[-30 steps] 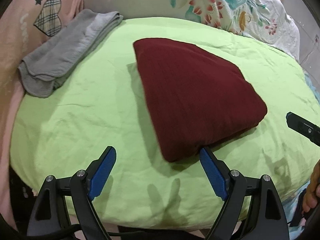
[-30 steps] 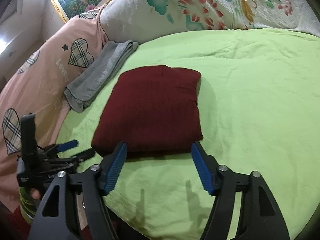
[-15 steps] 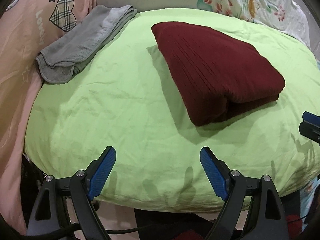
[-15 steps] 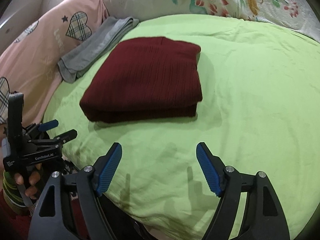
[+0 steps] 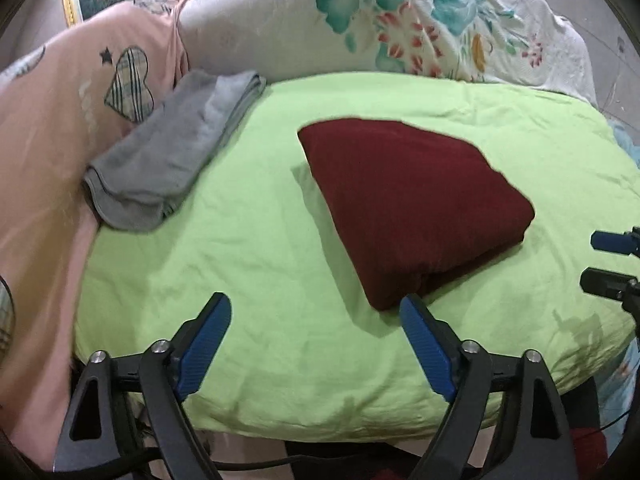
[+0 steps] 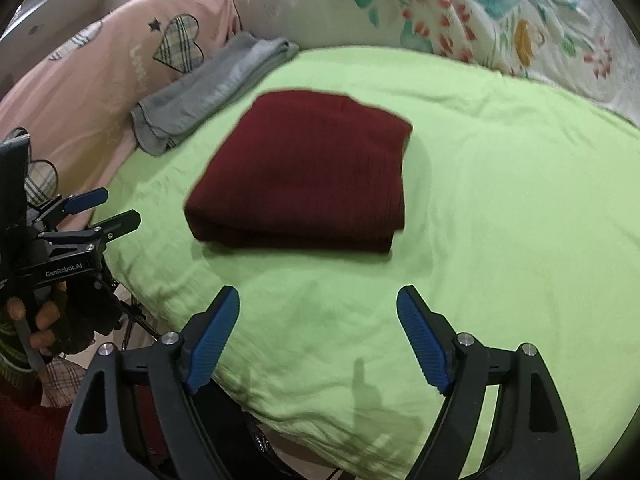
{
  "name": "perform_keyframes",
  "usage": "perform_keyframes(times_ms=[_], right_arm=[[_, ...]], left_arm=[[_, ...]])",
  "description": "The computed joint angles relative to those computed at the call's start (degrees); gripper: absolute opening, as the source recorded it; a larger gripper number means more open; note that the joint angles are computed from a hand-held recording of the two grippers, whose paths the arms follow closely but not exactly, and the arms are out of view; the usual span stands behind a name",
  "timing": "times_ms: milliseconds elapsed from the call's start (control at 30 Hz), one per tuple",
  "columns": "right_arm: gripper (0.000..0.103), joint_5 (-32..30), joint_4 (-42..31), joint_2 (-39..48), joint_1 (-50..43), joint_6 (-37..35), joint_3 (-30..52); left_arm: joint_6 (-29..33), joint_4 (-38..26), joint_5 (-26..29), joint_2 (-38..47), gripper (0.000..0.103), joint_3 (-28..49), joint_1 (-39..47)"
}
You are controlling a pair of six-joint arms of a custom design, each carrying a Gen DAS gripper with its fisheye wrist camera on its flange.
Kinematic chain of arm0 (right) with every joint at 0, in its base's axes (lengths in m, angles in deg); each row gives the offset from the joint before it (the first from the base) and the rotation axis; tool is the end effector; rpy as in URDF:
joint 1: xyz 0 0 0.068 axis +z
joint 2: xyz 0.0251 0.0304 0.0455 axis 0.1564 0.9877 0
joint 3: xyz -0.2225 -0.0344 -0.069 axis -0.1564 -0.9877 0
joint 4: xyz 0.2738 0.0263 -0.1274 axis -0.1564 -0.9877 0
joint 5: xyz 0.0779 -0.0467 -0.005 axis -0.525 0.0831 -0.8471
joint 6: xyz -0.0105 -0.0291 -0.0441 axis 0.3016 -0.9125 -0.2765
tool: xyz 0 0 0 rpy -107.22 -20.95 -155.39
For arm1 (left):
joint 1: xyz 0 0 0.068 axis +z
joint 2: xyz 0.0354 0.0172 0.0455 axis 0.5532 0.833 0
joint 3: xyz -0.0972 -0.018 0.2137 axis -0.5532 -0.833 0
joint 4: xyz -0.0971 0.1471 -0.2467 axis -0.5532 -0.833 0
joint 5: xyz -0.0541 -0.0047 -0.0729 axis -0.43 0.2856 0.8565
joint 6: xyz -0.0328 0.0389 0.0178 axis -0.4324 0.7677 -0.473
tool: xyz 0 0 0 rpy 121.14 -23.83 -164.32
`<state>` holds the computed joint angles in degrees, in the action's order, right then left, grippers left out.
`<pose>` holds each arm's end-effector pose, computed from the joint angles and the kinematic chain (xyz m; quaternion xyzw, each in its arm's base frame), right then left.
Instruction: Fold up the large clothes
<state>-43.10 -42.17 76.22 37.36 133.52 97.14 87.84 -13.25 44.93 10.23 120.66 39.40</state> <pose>0.2341 0.1156 0.1945 0.2173 0.9161 0.0968 0.3227 0.3418 0.0219 0.1863 0.3210 0.8733 -0.0399 0.3642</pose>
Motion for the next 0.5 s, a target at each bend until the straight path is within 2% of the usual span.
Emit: perform_keyframes(times_ms=[67, 100, 133, 167, 500], right_arm=[[0.088, 0.16, -1.29, -1.32, -0.95, -1.96, 1.23], [0.091, 0.19, -1.7, -1.84, -1.31, -2.7, 1.62], [0.1, 0.3, -2.14, -2.2, -1.71, -3.51, 2.08], [0.103, 0.73, -2.08, -2.07, -1.62, -3.73, 2.25], [0.103, -2.58, 6.21, 2.99, -3.21, -1.62, -0.9]], left_arm=[[-0.11, -2.25, 0.22, 0.19, 0.091, 2.42, -0.23], [-0.6, -2.31, -0.29, 0.15, 0.096, 2.93, -0.5], [-1.17, -1.74, -0.79, 0.12, 0.099, 3.01, -0.76], [-1.47, -1.24, -0.87, -0.09, 0.099, 2.66, -0.81], [-2.79, 1.49, -6.1, 4.27, 0.099, 1.88, -3.86]])
